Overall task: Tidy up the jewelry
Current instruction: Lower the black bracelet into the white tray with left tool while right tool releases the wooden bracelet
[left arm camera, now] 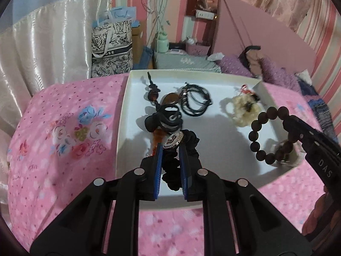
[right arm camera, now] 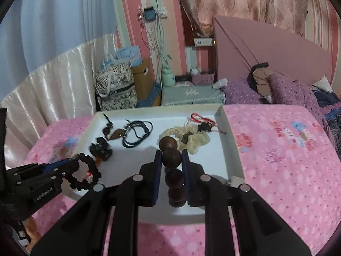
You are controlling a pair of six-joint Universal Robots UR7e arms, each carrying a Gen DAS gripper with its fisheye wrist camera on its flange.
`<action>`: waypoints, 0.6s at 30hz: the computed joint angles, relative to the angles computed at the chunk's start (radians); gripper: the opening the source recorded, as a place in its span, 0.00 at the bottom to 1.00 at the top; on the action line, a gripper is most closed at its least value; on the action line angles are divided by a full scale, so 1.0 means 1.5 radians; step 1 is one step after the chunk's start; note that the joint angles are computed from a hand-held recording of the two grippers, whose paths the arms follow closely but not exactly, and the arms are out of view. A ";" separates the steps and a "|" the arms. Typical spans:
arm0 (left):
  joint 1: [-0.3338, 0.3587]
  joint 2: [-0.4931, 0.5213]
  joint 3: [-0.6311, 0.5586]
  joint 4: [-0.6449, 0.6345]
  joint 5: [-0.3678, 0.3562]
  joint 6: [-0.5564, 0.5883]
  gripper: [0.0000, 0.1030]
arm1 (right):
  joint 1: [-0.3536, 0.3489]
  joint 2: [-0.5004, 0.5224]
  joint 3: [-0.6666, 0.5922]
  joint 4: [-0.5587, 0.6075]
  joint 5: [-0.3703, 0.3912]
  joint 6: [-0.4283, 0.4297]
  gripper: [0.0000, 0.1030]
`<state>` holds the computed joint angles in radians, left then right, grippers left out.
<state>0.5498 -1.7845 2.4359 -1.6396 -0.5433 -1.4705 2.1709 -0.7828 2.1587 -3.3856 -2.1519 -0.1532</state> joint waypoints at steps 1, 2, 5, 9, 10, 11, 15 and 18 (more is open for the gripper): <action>0.012 0.007 -0.001 -0.007 0.003 0.006 0.13 | -0.006 0.011 -0.005 -0.002 -0.010 -0.004 0.18; 0.024 0.010 0.001 -0.019 0.005 0.015 0.13 | -0.009 0.020 -0.008 -0.008 -0.021 -0.010 0.18; 0.047 0.013 0.004 -0.021 0.012 0.019 0.13 | -0.020 0.042 -0.019 -0.011 -0.062 -0.023 0.18; 0.073 0.015 0.008 -0.037 0.013 0.032 0.13 | -0.038 0.054 -0.033 0.016 -0.072 -0.021 0.18; 0.079 0.015 0.009 -0.043 0.012 0.036 0.13 | -0.037 0.061 -0.037 0.015 -0.080 -0.027 0.18; 0.087 0.019 0.012 -0.058 0.012 0.046 0.13 | -0.034 0.071 -0.041 0.006 -0.094 -0.039 0.18; 0.093 0.032 0.013 -0.045 0.016 0.029 0.14 | -0.026 0.093 -0.054 0.005 -0.130 -0.060 0.19; 0.089 0.031 0.010 -0.022 0.014 0.008 0.18 | -0.022 0.101 -0.059 0.008 -0.146 -0.070 0.20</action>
